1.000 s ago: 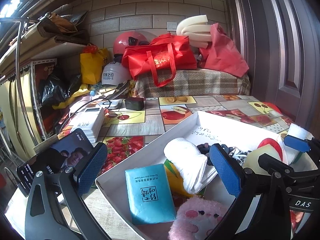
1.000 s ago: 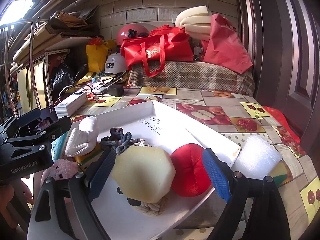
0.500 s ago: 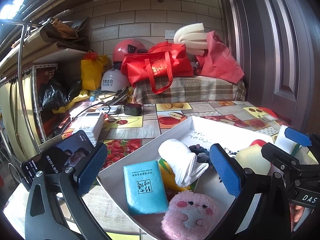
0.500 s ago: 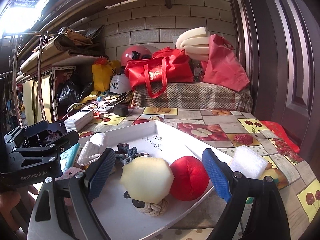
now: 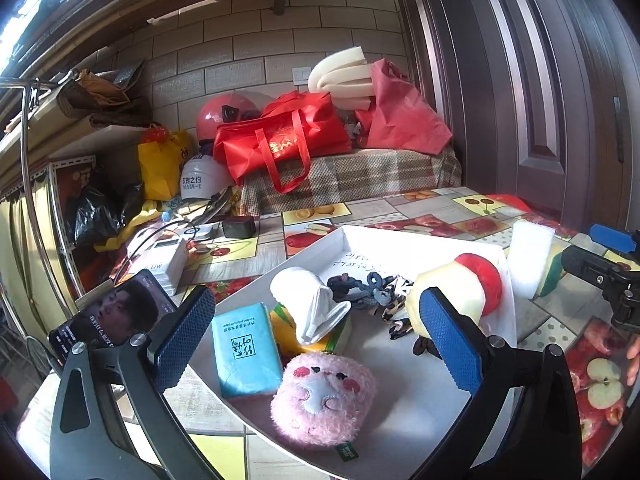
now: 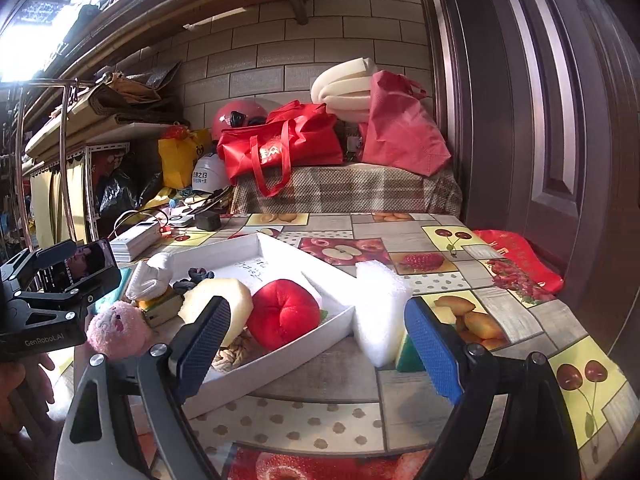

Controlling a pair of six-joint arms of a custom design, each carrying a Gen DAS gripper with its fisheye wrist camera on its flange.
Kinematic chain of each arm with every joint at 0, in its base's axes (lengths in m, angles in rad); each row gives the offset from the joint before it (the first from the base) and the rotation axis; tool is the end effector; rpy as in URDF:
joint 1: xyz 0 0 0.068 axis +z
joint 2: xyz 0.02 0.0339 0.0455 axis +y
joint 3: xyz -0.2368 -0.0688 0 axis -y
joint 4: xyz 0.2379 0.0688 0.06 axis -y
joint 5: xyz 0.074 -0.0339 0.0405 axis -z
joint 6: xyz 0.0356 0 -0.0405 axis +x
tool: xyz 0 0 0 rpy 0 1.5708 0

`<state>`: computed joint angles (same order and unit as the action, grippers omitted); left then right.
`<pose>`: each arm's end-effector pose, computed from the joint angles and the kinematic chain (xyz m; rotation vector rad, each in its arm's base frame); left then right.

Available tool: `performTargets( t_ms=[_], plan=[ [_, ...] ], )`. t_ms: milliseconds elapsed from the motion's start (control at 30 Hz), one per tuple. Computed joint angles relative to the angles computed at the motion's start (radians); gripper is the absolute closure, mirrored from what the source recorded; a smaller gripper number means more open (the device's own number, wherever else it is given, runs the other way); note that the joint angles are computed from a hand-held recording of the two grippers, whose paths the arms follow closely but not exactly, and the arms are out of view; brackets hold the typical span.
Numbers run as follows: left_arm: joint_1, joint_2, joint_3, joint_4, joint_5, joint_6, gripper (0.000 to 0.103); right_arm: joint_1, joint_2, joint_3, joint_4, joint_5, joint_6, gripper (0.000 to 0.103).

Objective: Organize soft objects
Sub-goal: 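Move both grippers back to the yellow-green sponge and white foam block, then grasp the yellow-green sponge with the left gripper while the right grasps the white foam block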

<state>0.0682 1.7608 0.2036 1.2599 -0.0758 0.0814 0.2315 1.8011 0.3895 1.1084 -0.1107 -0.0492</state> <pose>0.2319 0.0185 0.0769 -0.0401 1.8704 0.1741 0.2672 0.0670 0.0860 -0.3382 1.8477 0.2291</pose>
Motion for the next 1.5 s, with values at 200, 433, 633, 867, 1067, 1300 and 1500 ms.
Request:
performTargets(
  t_ms=[200, 433, 633, 867, 1067, 1300, 1500],
  plan=[
    [-0.125, -0.044, 0.001, -0.086, 0.015, -0.029, 0.000, -0.247, -0.003, 0.078, -0.151, -0.102, 0.018, 0.014],
    [-0.301, -0.064, 0.064, -0.222, -0.004, -0.074, 0.000, -0.248, 0.057, 0.222, -0.312, -0.131, -0.012, 0.014],
    [-0.318, -0.069, 0.080, -0.255, -0.026, -0.083, 0.000, -0.216, 0.109, 0.358, -0.511, -0.149, -0.093, 0.014],
    [-0.312, -0.063, 0.088, -0.274, -0.033, -0.098, 0.000, -0.146, 0.174, 0.474, -0.589, -0.118, -0.160, 0.014],
    [-0.298, -0.065, 0.081, -0.265, -0.012, -0.107, 0.000, -0.132, 0.176, 0.488, -0.640, -0.183, -0.242, 0.065],
    [-0.296, -0.073, 0.072, -0.257, -0.007, -0.105, 0.000, -0.226, -0.038, 0.192, -0.590, -0.390, -0.342, 0.083],
    [-0.300, -0.069, 0.074, -0.251, -0.013, -0.103, 0.000, -0.394, -0.200, 0.058, -0.598, -0.658, -0.237, 0.084]
  ],
)
